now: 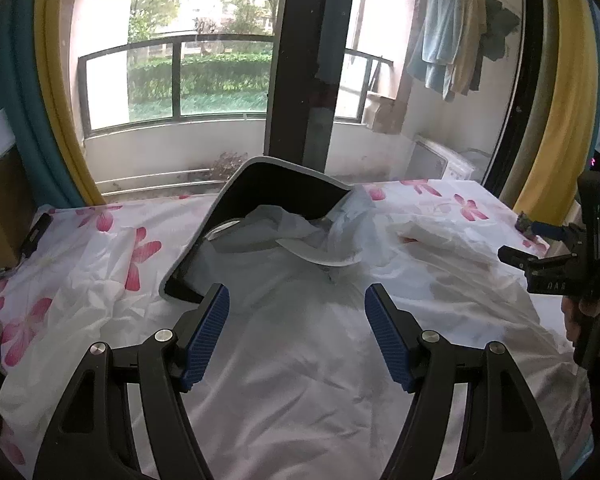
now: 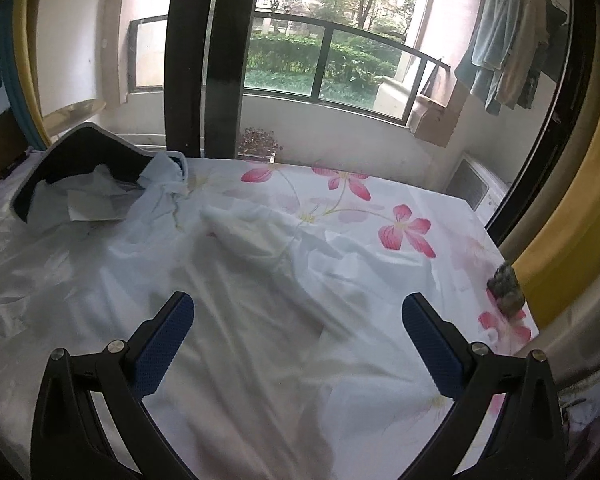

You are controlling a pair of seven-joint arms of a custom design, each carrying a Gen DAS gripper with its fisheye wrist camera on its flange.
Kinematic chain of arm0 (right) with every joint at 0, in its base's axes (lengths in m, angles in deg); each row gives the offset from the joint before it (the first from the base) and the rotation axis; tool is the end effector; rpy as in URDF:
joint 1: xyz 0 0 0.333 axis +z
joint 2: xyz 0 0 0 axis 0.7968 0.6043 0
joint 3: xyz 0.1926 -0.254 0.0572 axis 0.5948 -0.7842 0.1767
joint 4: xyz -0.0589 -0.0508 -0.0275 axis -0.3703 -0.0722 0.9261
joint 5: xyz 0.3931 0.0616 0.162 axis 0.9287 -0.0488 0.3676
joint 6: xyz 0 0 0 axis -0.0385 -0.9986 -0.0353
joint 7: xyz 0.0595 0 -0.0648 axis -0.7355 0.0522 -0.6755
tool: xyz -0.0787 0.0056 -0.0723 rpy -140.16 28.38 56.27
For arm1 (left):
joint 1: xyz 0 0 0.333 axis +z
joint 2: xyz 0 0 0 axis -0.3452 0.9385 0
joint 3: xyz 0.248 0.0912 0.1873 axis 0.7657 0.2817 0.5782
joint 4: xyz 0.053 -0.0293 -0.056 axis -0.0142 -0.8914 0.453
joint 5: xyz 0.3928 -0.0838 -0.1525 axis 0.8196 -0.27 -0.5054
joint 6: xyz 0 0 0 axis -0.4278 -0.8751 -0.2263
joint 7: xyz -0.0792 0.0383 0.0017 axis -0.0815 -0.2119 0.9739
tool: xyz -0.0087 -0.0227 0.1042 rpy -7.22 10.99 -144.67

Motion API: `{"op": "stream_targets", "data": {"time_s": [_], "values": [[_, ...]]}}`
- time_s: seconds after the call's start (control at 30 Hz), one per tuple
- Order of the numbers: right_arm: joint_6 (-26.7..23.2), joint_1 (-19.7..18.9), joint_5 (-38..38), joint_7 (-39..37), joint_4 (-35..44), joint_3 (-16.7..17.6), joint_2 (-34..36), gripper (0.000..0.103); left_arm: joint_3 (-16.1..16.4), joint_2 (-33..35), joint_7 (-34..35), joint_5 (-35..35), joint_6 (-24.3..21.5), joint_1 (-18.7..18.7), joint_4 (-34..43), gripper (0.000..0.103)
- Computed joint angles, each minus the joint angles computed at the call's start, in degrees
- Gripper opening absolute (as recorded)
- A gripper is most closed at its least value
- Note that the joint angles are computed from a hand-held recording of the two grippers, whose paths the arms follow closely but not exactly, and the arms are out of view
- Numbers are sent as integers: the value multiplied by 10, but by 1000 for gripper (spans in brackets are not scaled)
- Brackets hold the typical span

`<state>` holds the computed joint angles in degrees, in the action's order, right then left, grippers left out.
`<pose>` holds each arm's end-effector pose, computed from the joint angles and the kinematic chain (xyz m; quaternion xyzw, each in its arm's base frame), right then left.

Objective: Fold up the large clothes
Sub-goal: 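Reach the right gripper to the white shirt body and close on the fabric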

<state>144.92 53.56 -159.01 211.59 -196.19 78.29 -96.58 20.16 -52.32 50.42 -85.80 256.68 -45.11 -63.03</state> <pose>0.4538 0.1267 0.3855 -0.6529 0.6423 -0.3394 0.2145 0.4729 -0.2829 0.3789 -0.5271 0.7207 -0.3976 0.2112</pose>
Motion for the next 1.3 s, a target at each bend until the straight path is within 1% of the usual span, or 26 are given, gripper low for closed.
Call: {"op": "stream_targets", "data": {"time_s": [0.07,0.1,0.17,0.23,0.27,0.3,0.37,0.43,0.47,0.5,0.53,0.57,0.67,0.7,0.77,0.83,0.97,1.0,1.03,1.07,1.1,1.17,1.3], "values": [[0,-2,-7,-3,12,-2,14,103,8,9,21,-21,-5,-7,12,73],[-2,-1,-7,-6,17,-4,20,103,16,13,43,-45,-8,-18,20,73],[-2,0,-15,-5,28,-8,33,103,38,23,77,-82,-20,-40,38,73],[0,3,-17,-6,38,-15,44,102,74,31,113,-120,-28,-76,53,73],[3,4,-18,-6,41,-19,47,102,99,35,136,-144,-33,-103,62,73],[6,4,-23,-3,46,-22,53,102,143,41,168,-179,-40,-148,74,73],[9,6,-33,5,52,-27,61,102,236,49,201,-220,-54,-241,90,73],[11,9,-39,8,59,-33,70,102,316,60,191,-218,-70,-316,99,73],[13,11,-40,8,61,-36,74,102,348,65,180,-208,-75,-345,102,73],[13,12,-40,8,63,-38,76,102,388,72,165,-195,-81,-382,105,73],[17,13,-39,7,65,-42,80,102,408,78,154,-183,-87,-400,109,73],[20,13,-39,7,66,-45,82,102,419,84,143,-171,-92,-409,114,73],[27,10,-50,22,70,-52,87,102,425,102,115,-143,-120,-407,135,73],[28,10,-53,27,72,-54,89,102,431,107,102,-131,-126,-410,139,73],[31,8,-54,33,75,-59,94,102,453,121,73,-97,-138,-426,148,73],[32,9,-42,24,77,-64,98,102,456,129,59,-74,-144,-424,156,73],[40,9,13,-40,82,-73,110,102,461,147,26,-31,-164,-419,173,73],[41,9,30,-59,84,-74,114,102,457,152,20,-23,-169,-413,179,73],[43,9,49,-81,86,-76,119,100,455,157,13,-15,-173,-409,184,73],[47,11,75,-110,89,-78,125,95,454,159,6,-6,-174,-406,186,73],[50,13,108,-143,92,-81,130,92,451,162,0,1,-176,-401,189,73],[53,17,153,-194,100,-82,143,92,439,166,-11,11,-180,-386,196,73],[43,31,181,-237,124,-83,171,91,434,173,-44,38,-185,-370,202,73]]}}
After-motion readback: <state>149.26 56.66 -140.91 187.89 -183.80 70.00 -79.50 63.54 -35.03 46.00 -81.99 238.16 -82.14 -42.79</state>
